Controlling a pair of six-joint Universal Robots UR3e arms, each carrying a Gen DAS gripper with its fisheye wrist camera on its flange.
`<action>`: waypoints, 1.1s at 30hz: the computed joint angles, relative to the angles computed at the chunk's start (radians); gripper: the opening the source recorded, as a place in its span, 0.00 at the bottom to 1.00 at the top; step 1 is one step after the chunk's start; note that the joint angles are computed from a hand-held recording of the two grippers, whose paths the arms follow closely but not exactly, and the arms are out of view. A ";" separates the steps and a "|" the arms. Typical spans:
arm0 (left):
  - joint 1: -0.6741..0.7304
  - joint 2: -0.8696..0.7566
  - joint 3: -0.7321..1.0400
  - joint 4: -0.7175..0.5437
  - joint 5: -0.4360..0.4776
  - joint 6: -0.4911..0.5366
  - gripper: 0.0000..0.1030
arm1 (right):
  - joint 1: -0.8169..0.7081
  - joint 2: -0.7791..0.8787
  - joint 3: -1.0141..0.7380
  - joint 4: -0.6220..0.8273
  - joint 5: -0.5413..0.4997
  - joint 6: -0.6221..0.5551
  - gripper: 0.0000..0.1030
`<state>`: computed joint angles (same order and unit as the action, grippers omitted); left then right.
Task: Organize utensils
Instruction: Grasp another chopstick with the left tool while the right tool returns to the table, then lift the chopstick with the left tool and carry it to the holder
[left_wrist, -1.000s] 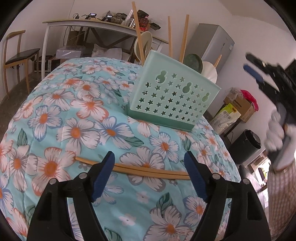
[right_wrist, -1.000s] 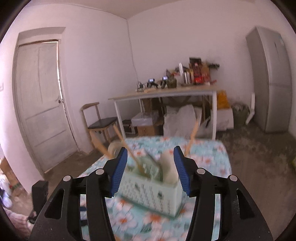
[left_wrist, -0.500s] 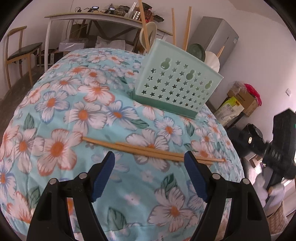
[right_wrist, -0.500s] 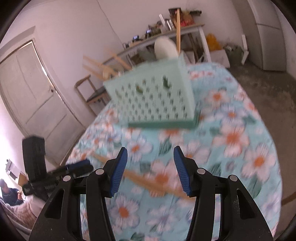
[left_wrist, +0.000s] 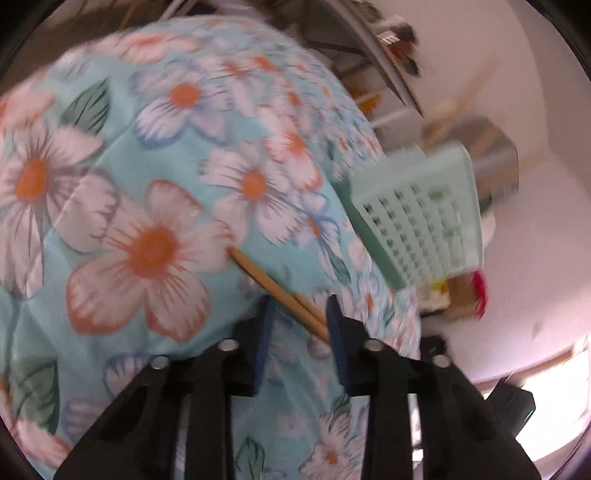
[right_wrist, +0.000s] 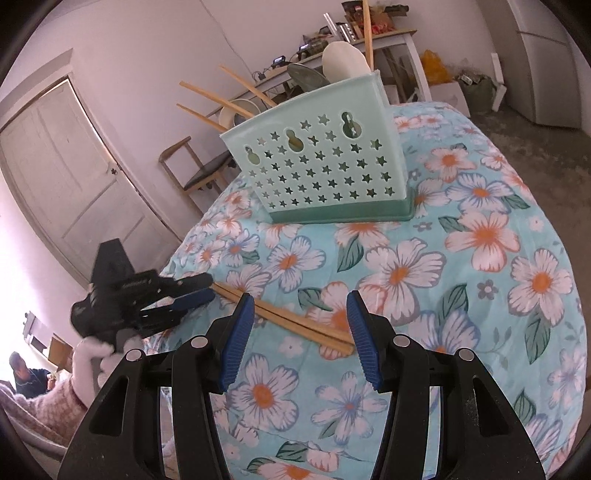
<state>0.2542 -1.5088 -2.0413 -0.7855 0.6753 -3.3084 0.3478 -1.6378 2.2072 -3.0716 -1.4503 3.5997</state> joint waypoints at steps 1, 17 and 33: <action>0.010 -0.016 -0.002 0.010 -0.014 -0.032 0.16 | -0.003 -0.002 0.004 -0.002 0.003 0.000 0.49; 0.077 -0.078 -0.038 0.067 -0.128 -0.245 0.11 | -0.019 -0.012 0.020 -0.006 0.032 0.020 0.49; 0.096 -0.071 -0.079 0.129 -0.097 -0.457 0.07 | -0.040 -0.030 0.053 -0.028 0.056 0.027 0.49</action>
<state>0.3498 -1.5796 -2.1203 -0.6568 0.5784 -3.7652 0.3078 -1.6678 2.2607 -3.0995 -1.3941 3.6263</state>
